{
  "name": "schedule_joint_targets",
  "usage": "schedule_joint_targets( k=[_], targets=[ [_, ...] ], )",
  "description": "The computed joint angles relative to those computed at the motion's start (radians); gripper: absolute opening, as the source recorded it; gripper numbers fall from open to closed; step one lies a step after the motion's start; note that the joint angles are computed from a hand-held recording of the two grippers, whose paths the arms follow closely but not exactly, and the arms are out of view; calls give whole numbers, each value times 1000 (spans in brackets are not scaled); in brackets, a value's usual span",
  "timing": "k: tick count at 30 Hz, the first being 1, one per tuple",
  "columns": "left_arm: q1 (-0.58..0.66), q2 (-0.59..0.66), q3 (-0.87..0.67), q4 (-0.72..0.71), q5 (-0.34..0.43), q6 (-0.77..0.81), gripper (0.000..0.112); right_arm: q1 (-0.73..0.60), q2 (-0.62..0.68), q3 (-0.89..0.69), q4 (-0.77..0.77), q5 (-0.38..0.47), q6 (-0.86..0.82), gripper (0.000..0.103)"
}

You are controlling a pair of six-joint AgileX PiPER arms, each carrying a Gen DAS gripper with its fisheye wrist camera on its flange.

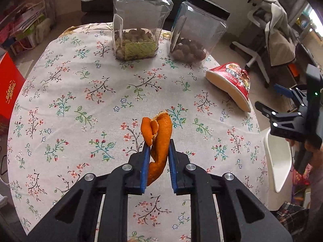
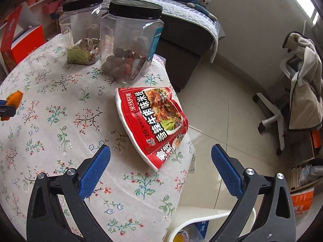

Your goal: Collect trash

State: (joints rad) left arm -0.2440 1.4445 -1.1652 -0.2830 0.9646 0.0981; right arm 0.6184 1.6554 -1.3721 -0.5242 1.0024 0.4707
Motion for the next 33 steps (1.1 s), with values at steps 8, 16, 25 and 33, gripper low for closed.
schedule_joint_targets(
  k=[8,16,25,33],
  targets=[
    [5,16,-8,-2,29,51,18,-59,174,-176,75,11,-275,96],
    [5,19,-12,3,11,33,18,-119,196,-185,197,-29,-241,87],
    [10,-55,0,139,-47,-119,18,25,102,-131,115,-19,106,80],
    [42,-163,9,218,-65,-203,18,254,90,-292,-57,174,347,80]
  ],
)
